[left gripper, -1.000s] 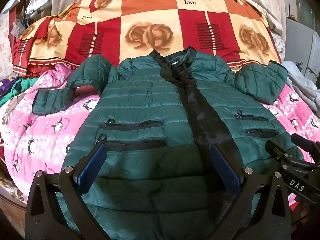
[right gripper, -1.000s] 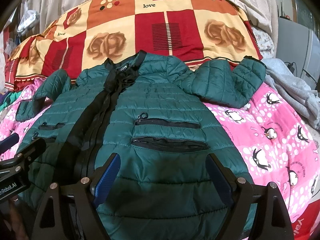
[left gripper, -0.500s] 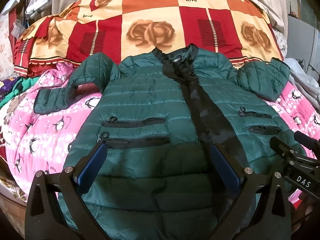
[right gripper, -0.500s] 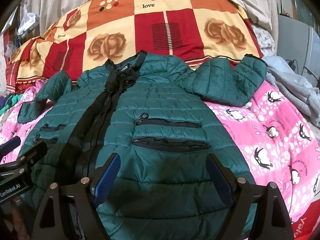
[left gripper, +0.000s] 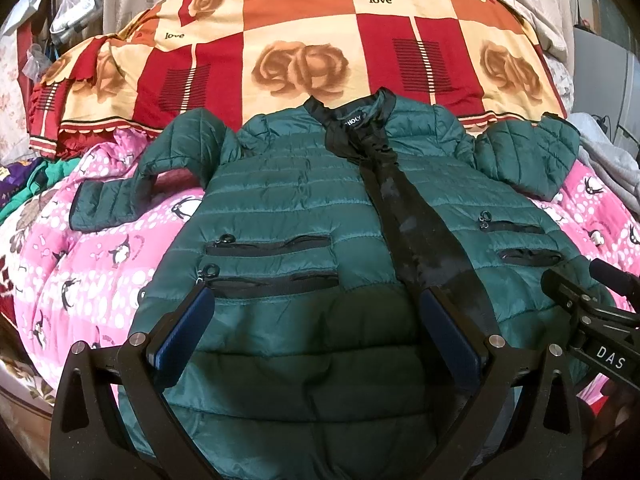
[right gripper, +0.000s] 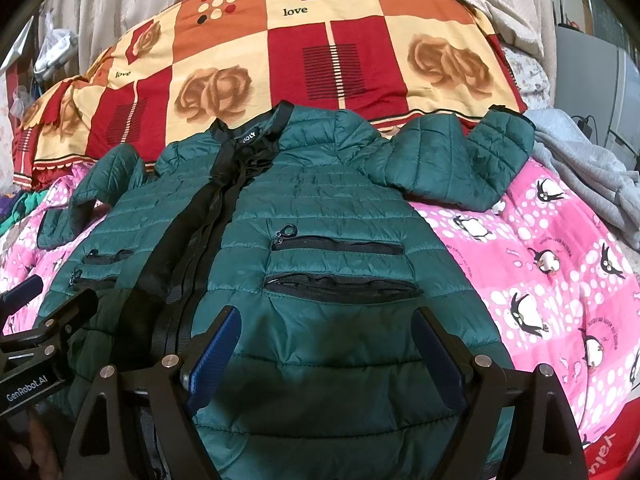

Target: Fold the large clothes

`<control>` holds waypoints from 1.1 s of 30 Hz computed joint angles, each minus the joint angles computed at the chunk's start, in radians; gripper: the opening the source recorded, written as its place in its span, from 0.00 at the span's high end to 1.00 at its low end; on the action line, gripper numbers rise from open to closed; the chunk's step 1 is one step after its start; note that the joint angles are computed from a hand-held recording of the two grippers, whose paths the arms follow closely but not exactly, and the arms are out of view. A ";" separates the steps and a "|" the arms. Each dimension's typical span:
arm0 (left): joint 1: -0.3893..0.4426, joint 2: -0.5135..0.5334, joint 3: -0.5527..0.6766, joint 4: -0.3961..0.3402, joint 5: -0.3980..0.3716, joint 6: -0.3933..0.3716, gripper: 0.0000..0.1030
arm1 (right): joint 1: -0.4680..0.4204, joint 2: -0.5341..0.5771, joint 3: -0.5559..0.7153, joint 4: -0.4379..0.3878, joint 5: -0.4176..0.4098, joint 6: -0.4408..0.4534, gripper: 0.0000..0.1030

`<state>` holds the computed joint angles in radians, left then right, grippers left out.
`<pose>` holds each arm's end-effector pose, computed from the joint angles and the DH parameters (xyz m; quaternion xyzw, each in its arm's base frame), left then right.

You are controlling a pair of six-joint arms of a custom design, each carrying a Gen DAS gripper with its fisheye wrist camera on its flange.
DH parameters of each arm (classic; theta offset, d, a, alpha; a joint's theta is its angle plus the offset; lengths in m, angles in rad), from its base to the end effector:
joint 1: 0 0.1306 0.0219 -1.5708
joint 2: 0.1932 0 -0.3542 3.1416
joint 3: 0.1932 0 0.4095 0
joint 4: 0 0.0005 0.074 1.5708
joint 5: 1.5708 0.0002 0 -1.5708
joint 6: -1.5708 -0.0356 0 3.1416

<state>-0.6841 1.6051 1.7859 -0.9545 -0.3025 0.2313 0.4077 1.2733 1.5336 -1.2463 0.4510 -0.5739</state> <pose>0.4572 -0.3598 0.4737 0.1475 0.9010 -0.0450 0.4055 0.4095 0.1594 0.4997 0.1417 0.9247 -0.0564 0.3487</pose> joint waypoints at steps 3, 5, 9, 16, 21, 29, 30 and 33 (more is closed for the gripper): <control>0.001 0.000 0.003 -0.005 0.000 0.003 0.00 | -0.003 -0.005 -0.004 0.002 -0.002 0.005 0.18; 0.001 0.000 0.005 -0.005 0.000 0.003 0.00 | -0.003 -0.004 -0.004 0.001 0.001 0.006 0.18; 0.003 0.000 0.005 -0.007 0.003 0.003 0.00 | -0.002 -0.003 -0.004 -0.003 0.007 0.006 0.18; 0.007 0.001 0.010 -0.006 0.019 0.014 0.00 | 0.001 0.009 0.010 -0.021 0.015 0.009 0.18; 0.007 0.001 0.009 -0.005 0.019 0.017 0.00 | 0.005 0.012 0.014 -0.026 0.024 0.008 0.18; 0.007 0.000 0.006 -0.002 0.020 0.015 0.00 | 0.002 0.009 0.010 -0.023 0.021 0.011 0.18; 0.008 -0.001 0.005 -0.002 0.020 0.015 0.00 | 0.002 0.010 0.011 -0.023 0.021 0.010 0.18; 0.008 -0.001 0.005 -0.002 0.021 0.016 0.00 | 0.002 0.010 0.011 -0.023 0.021 0.010 0.18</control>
<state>-0.6762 1.6042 1.7909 -0.9566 -0.2811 0.2473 0.4101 1.2835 1.5448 -1.2696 0.4716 -0.5641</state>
